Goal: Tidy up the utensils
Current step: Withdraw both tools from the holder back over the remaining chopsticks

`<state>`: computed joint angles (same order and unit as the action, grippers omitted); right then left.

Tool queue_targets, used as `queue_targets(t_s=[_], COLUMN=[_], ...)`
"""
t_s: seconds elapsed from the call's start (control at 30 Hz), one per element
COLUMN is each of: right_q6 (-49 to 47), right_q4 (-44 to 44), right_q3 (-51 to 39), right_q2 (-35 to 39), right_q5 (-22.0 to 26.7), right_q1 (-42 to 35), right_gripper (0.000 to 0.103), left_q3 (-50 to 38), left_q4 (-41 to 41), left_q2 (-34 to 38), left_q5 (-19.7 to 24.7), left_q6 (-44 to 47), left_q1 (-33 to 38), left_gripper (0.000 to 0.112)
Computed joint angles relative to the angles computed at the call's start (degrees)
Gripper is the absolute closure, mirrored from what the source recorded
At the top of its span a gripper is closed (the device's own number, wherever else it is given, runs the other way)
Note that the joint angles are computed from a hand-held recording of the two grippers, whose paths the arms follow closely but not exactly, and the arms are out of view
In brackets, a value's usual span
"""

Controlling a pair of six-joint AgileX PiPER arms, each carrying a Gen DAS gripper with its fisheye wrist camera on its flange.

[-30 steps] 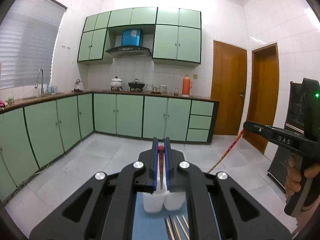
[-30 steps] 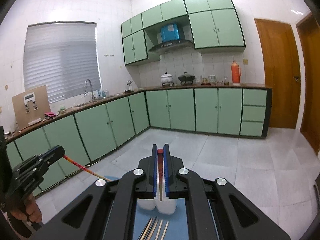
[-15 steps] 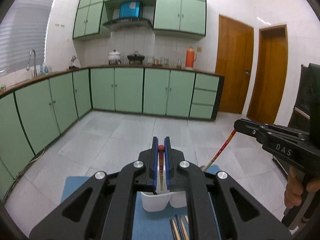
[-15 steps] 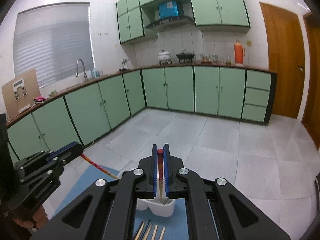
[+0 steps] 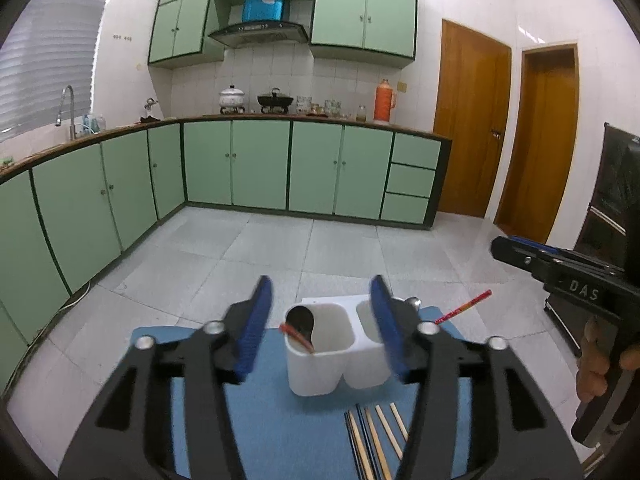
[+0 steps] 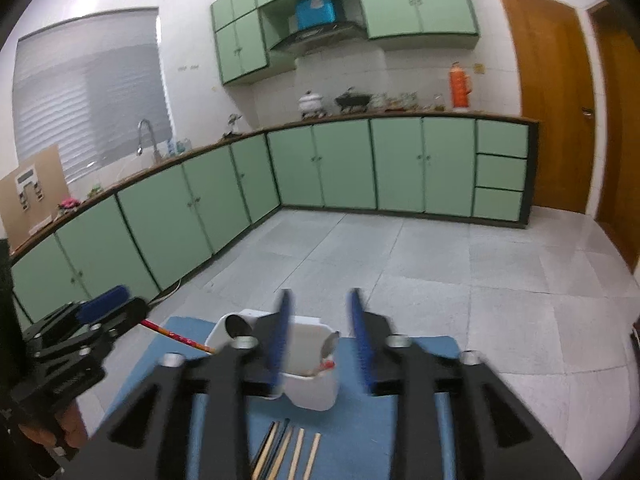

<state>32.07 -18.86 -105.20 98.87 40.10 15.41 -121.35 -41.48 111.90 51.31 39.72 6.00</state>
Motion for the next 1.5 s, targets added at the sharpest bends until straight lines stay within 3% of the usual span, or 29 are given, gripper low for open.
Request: queue_targets(t_s=[0.07, 0.13, 0.23, 0.4, 0.6, 0.73, 0.93, 1.17, 1.27, 1.5], right_q6=[7.15, 12.1, 23.33, 36.9, 51.09, 56.91, 57.61, 54.02, 51.95, 54.41], right_q4=[-7.3, -12.44, -22.48, -31.51, -35.87, -35.87, -30.16, -26.32, -24.72, -27.48], right_q3=[7.25, 13.22, 23.46, 37.77, 48.47, 52.73, 56.79, 57.41, 56.41, 55.31], right_q2=[-4.76, -8.71, -15.09, -22.61, -24.86, -23.98, -22.45, -21.31, -19.41, -16.07], right_q5=[-2.51, -3.58, -3.94, -0.45, 5.77, 8.31, 5.78, 1.6, 0.62, 2.87], right_q1=[1.54, 3.25, 7.3, 16.28, 28.37, 34.29, 36.59, 35.0, 34.56, 36.19], right_gripper=[0.048, 0.035, 0.027, 0.027, 0.027, 0.039, 0.059, 0.068, 0.079, 0.089], left_q3=[6.93, 15.05, 26.25, 40.33, 53.68, 58.48, 61.99, 63.93, 64.33, 65.12], left_q4=[-2.8, -6.78, -11.6, -13.94, -13.25, -10.37, -6.02, -3.3, -2.96, -1.36], left_q2=[-4.1, -8.85, -15.06, -21.68, -26.89, -27.88, -28.03, -27.86, -27.95, -27.97], left_q5=[-2.62, -4.86, -5.77, -5.89, -4.86, -3.63, -4.33, -5.37, -5.29, -5.34], left_q6=[3.62, 8.47, 15.65, 24.0, 30.46, 31.46, 31.63, 31.62, 31.53, 30.41], left_q1=[1.01, 2.61, 5.25, 8.82, 12.77, 14.44, 15.18, 15.04, 14.7, 12.89], left_gripper=[0.045, 0.038, 0.029, 0.027, 0.027, 0.028, 0.029, 0.03, 0.03, 0.03])
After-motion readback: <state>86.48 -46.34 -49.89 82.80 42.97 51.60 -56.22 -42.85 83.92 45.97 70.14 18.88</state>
